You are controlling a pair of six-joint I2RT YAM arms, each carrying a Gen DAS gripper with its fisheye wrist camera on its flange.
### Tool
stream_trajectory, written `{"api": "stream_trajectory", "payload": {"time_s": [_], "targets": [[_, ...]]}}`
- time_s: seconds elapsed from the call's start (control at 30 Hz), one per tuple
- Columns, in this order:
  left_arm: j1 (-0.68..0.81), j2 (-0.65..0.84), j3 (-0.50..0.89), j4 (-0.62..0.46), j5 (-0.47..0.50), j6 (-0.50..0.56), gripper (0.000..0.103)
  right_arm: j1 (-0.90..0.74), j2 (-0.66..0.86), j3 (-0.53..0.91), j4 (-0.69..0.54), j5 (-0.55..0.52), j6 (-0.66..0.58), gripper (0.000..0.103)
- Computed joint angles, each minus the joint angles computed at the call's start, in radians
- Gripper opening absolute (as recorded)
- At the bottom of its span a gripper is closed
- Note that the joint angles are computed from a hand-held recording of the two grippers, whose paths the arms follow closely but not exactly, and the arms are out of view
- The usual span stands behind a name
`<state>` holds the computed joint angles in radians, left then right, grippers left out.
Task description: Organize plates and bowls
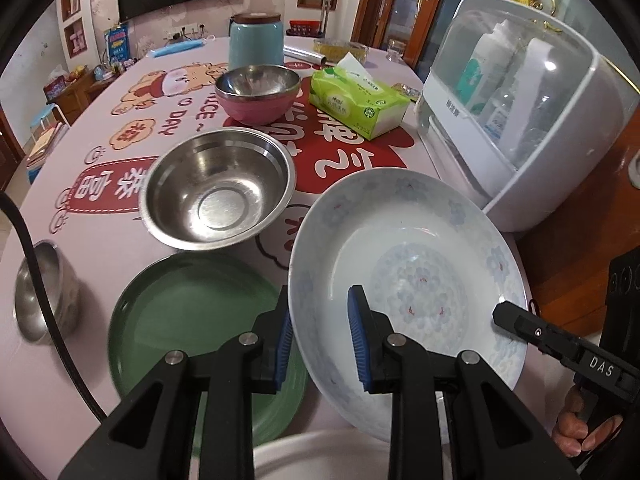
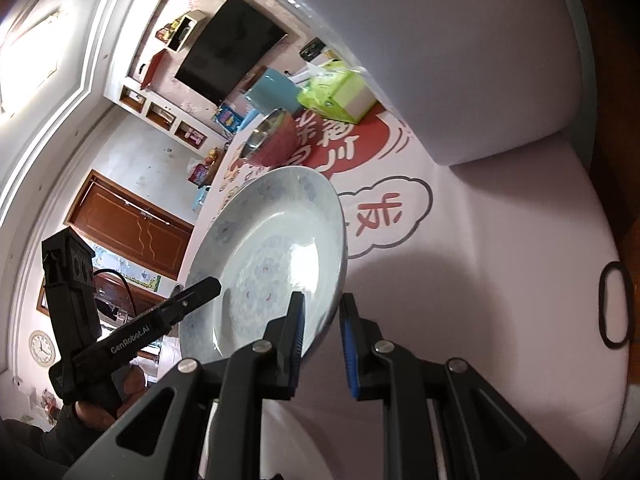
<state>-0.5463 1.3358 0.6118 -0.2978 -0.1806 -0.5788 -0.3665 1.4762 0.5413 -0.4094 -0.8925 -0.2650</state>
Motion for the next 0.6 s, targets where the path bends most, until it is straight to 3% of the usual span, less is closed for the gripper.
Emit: {"api": "stream_trajectory", "payload": {"time_s": [0.2, 0.4, 0.6], "targets": [[-0.066, -0.168, -0.053, -0.107, -0.067, -0.085, 0.014, -0.03, -0.104, -0.013, -0.107, -0.034, -0.07, 0.017], [-0.18, -0.336, -0.094, -0.22, -0.152, -0.197, 0.012, -0.063, -0.192, -0.034, -0.214, -0.064, -0.157, 0.017], [-0.343, -0.498, -0.112, -0.398, -0.255, -0.357, 0.012, -0.093, -0.322, -0.056, -0.358, -0.079, -0.25, 0.017]]}}
